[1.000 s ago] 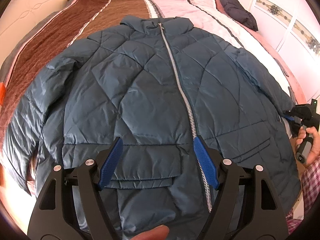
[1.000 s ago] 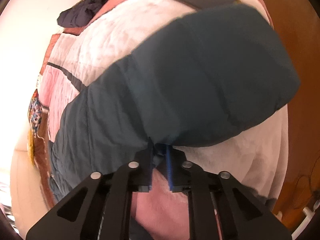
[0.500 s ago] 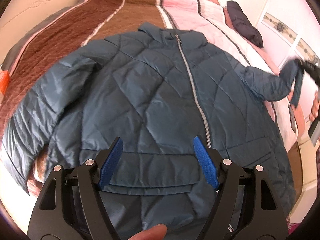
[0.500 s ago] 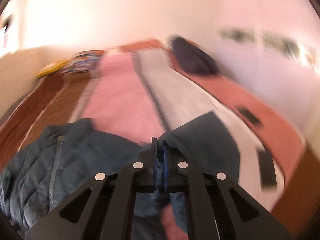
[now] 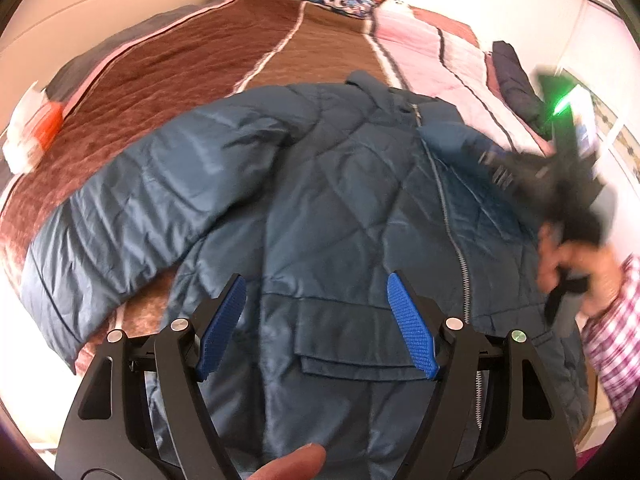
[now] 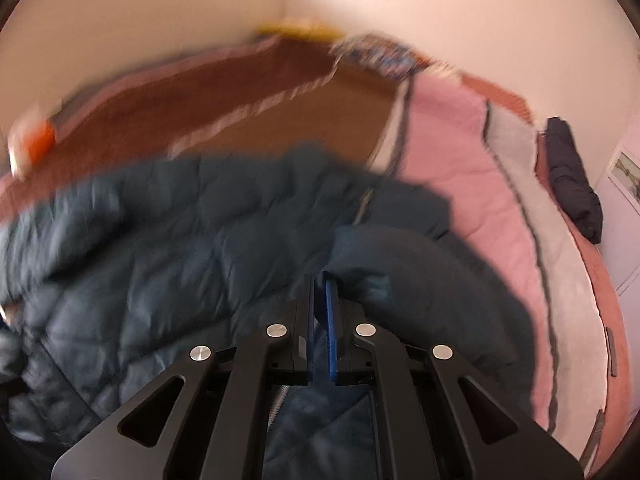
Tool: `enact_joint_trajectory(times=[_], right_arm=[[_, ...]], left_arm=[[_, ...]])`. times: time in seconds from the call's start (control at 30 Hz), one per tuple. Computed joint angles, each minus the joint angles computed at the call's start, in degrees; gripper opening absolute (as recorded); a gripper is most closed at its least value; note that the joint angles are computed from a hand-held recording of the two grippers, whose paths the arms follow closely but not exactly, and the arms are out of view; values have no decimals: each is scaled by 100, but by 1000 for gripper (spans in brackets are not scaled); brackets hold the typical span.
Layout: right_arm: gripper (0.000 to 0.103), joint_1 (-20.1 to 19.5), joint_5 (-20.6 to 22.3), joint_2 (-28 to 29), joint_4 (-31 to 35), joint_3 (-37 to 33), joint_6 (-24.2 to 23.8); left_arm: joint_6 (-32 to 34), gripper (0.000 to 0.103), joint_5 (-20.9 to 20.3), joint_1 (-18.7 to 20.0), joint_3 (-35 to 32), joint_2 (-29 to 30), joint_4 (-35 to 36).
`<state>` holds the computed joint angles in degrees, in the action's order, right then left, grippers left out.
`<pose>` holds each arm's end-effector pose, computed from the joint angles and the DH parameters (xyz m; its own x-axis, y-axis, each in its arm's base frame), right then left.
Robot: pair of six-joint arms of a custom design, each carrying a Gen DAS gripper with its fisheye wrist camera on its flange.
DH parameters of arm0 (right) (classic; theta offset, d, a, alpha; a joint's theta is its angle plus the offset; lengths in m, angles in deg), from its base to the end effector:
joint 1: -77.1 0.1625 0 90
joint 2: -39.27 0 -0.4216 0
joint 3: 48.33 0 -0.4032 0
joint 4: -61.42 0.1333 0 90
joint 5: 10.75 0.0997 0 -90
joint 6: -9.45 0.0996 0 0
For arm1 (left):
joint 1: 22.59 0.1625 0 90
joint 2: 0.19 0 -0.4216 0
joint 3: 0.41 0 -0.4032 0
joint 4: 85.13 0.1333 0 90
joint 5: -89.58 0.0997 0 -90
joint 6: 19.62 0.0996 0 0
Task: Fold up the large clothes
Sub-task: 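Fold the held sleeve across the jacket's chest with the right gripper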
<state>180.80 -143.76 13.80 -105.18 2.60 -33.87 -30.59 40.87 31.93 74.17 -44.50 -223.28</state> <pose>0.2681 -0.8239 0.2024 -0.5064 -0.1688 0.8456 -0.6818 0.6787 -0.2729 -0.2836 -0.7407 0.2131 -0.8212 0.1187 -0.5581 0.4035 0.8124 -0.4209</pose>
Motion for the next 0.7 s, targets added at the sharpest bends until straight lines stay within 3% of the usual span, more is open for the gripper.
enact_joint_trajectory(times=[0.1, 0.17, 0.23, 0.3, 0.4, 0.47, 0.57, 0.63, 0.7], right_arm=[[7, -53, -405, 157, 553, -89, 104], [13, -112, -362, -37, 1196, 102, 654], [59, -168, 25, -330, 1616, 380, 1183], [68, -185, 483, -763, 1458, 917, 1584], [68, -255, 1182, -1318, 1471, 1495, 2151], [68, -349, 1576, -1702, 1083, 1918, 2683], [61, -538, 1736, -1965, 842, 2041, 3677], [61, -697, 1680, -2036, 745, 1933, 4568], [61, -794, 1637, -2074, 639, 1927, 5149]], left_arm=[[-36, 73, -38, 50, 8, -26, -11], [-1, 73, -84, 70, 26, -41, -71], [22, 73, -134, 88, 12, -34, -85], [27, 73, -199, 101, -11, -21, -69], [65, 73, -261, 107, -37, 2, -65], [97, 73, -289, 113, -43, 10, -76], [80, 73, -332, 124, -44, 9, -57], [89, 73, -357, 128, -34, 3, -54], [92, 73, -374, 125, -4, -18, -70]])
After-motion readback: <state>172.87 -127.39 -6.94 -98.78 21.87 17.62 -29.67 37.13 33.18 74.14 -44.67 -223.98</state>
